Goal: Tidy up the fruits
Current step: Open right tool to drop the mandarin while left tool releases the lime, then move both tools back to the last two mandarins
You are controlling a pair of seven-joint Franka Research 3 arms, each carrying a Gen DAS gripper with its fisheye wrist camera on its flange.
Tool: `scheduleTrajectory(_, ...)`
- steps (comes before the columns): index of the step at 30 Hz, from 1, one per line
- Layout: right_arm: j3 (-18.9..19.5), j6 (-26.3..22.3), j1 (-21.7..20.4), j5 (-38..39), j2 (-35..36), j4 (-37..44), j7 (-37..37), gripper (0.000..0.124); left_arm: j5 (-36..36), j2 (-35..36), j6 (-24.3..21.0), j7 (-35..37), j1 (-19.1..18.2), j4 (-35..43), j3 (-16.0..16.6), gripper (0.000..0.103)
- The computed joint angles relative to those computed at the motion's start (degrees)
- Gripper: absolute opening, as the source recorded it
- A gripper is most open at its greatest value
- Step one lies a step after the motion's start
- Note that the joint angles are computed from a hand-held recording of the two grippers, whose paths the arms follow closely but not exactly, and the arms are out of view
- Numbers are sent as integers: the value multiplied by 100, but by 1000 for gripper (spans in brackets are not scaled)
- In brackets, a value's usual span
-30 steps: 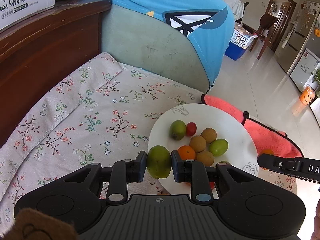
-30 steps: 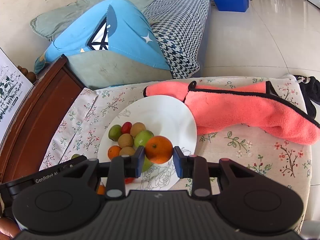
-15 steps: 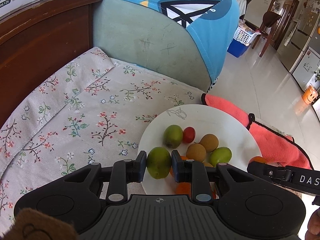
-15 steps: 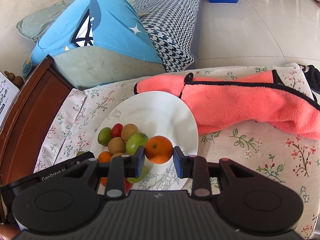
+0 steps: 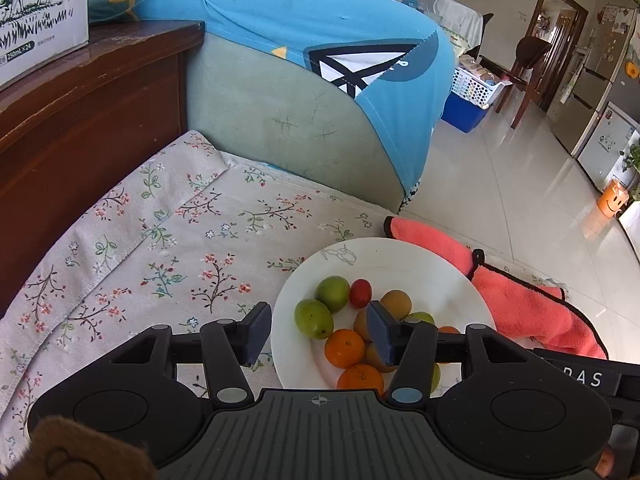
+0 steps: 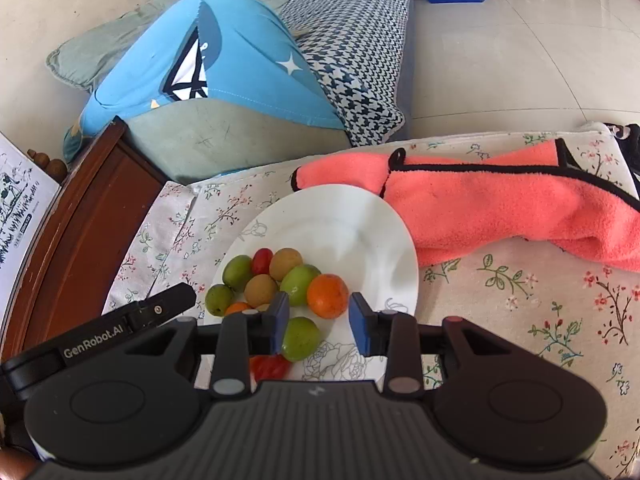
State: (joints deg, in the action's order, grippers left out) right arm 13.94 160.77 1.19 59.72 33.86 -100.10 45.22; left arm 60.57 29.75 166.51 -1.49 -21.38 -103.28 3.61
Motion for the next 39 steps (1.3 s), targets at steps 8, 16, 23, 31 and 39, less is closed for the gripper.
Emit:
scheduleTrajectory(8, 100, -54, -64, 309, -300, -365, -527, 38, 64, -470, -457, 28, -11, -510, -200, 62)
scheduleTrajectory(16, -25, -190, 70, 718, -660, -783, -1032, 38, -88, -886, -867, -2, 149, -1035, -569, 66)
scheduleTrajectory(23, -150, -329, 194, 1047, -1006, -1204, -1445, 38, -157, -1160, -1268, 139, 198, -1349, -827, 68)
scheduleTrajectory(31, -383, -652, 386, 1325, -1340, -1642, -1876, 41, -160, -1375, -1427, 419, 257, -1698, -1022, 70)
scheduleTrajectory(39, -497, -729, 587, 1157, -1383, -1852, -2000, 41, -134, -1492, -1648, 727, 292, -1966, -1108, 72)
